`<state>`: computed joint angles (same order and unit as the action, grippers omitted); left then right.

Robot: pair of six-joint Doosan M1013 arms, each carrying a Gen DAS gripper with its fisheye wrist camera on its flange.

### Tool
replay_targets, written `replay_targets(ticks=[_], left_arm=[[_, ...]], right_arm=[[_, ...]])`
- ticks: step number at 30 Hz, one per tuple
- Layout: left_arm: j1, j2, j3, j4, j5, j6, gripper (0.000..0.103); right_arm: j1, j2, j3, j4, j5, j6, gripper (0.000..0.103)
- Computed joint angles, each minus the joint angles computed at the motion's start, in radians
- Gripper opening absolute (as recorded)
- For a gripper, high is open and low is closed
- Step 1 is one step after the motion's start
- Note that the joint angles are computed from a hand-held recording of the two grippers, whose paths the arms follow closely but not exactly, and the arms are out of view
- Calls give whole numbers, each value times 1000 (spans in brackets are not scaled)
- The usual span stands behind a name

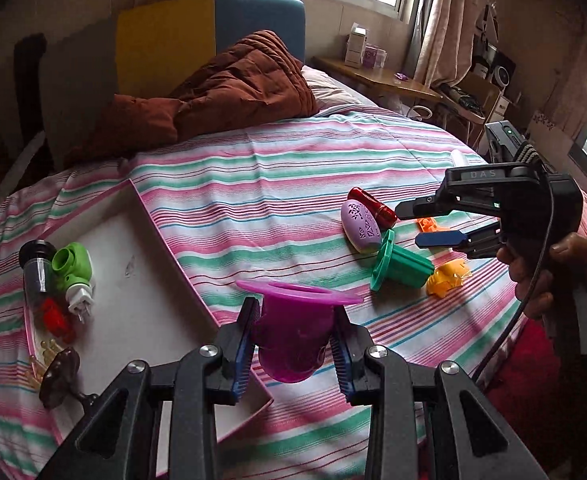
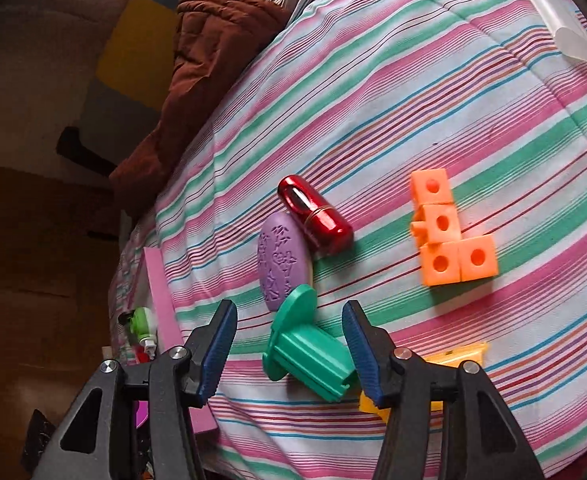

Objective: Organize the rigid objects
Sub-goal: 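Grasp the magenta funnel cup with the left tool while the right tool grasps the teal spool, then carry the magenta cup into the white tray and open the left tool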

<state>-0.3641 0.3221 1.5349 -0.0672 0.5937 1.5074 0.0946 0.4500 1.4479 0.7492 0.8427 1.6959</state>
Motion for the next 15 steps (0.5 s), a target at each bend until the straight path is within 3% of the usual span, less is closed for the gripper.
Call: replay_targets(ticks=[6, 15], left_arm=[[6, -41, 53, 13, -26, -25, 35], [33, -91, 117, 65, -46, -119, 35]], right_arm=[[27, 10, -38, -108, 22, -23, 56], [99, 20, -94, -402, 76, -54, 58]])
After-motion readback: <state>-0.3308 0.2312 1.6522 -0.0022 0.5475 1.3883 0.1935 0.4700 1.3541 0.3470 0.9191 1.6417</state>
